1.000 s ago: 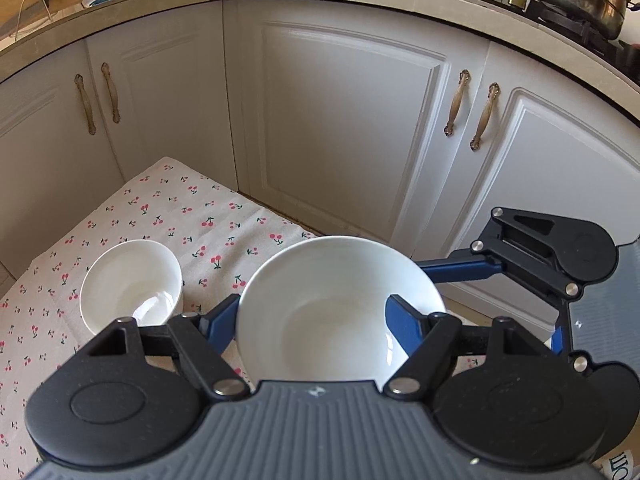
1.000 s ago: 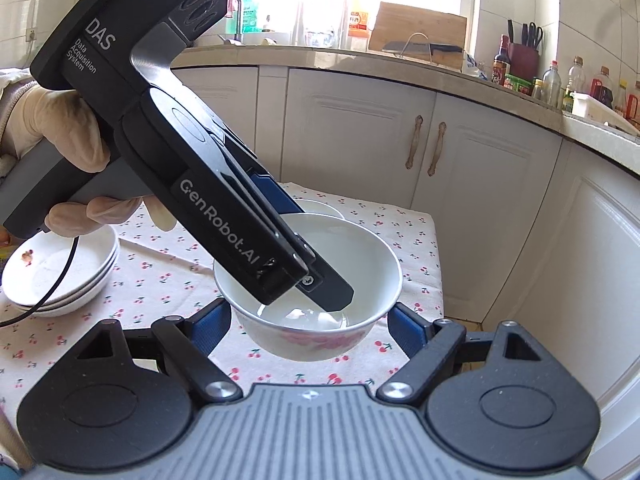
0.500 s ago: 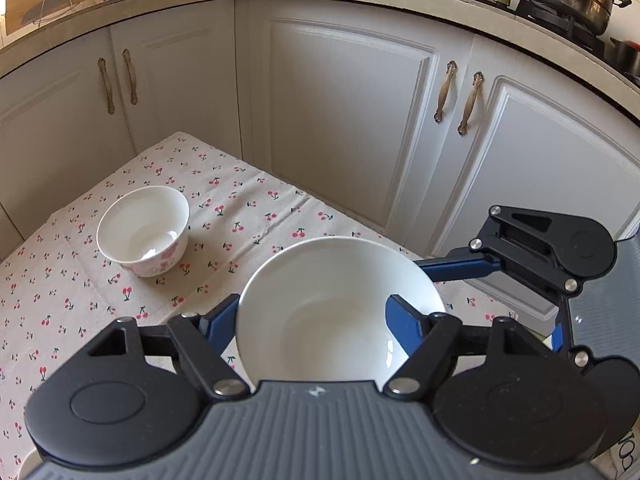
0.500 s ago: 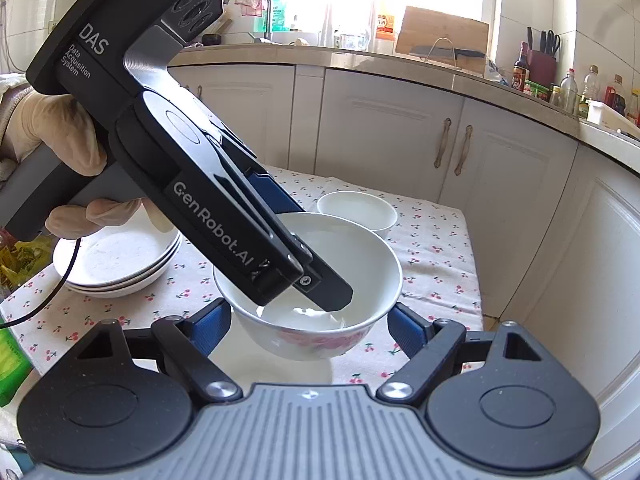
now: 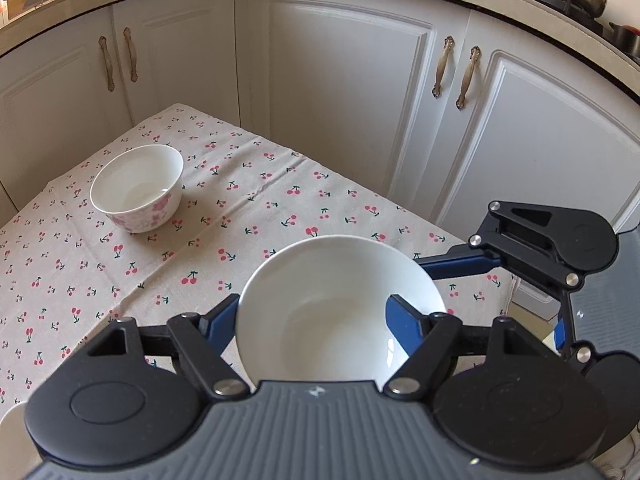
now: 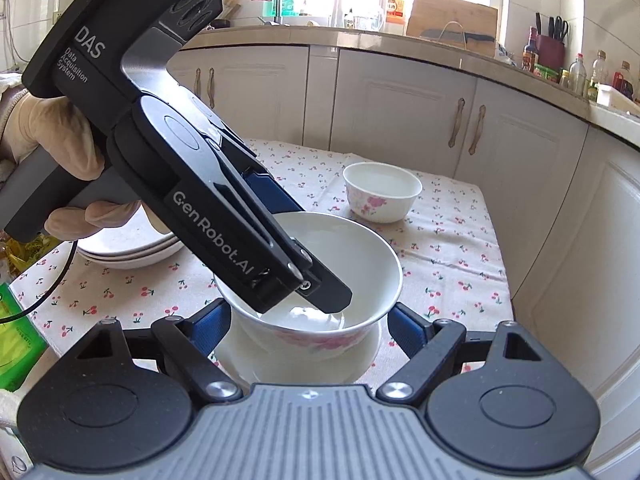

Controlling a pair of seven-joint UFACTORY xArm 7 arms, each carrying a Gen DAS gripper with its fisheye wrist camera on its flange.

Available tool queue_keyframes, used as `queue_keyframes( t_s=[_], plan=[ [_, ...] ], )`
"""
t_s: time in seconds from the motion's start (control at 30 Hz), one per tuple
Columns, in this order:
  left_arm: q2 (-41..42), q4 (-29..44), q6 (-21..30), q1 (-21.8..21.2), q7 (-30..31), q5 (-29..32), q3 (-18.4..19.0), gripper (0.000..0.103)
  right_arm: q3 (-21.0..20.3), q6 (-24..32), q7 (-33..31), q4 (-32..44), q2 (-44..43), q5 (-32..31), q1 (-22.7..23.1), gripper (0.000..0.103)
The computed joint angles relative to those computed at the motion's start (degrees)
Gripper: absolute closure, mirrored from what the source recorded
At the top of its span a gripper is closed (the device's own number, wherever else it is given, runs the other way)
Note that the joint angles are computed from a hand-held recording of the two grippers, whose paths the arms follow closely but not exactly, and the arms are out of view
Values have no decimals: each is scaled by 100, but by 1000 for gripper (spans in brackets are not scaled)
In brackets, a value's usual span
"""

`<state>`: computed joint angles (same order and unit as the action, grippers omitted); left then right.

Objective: Organize plates and bowls
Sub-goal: 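Carry the bowl with the left gripper and lower it into another bowl, then open the left gripper and lift it off the nested bowls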

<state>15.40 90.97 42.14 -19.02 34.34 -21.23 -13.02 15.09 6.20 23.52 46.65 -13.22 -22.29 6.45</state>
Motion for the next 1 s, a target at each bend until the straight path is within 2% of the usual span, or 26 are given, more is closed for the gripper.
queue_keyframes(
  t_s=[0.2,0.57,1.0],
  plan=[
    [-57,-158,-68,14,155,-78,-32,26,-110,-20,-46,-124,-12,261,143,14],
    [-80,-263,-95,-3,268,-73,-22,26,-310,6,-503,-184,7,742,384,14],
    [-57,-310,-88,11,270,-119,-23,26,-390,-32,-746,-183,89,986,445,14]
  ],
)
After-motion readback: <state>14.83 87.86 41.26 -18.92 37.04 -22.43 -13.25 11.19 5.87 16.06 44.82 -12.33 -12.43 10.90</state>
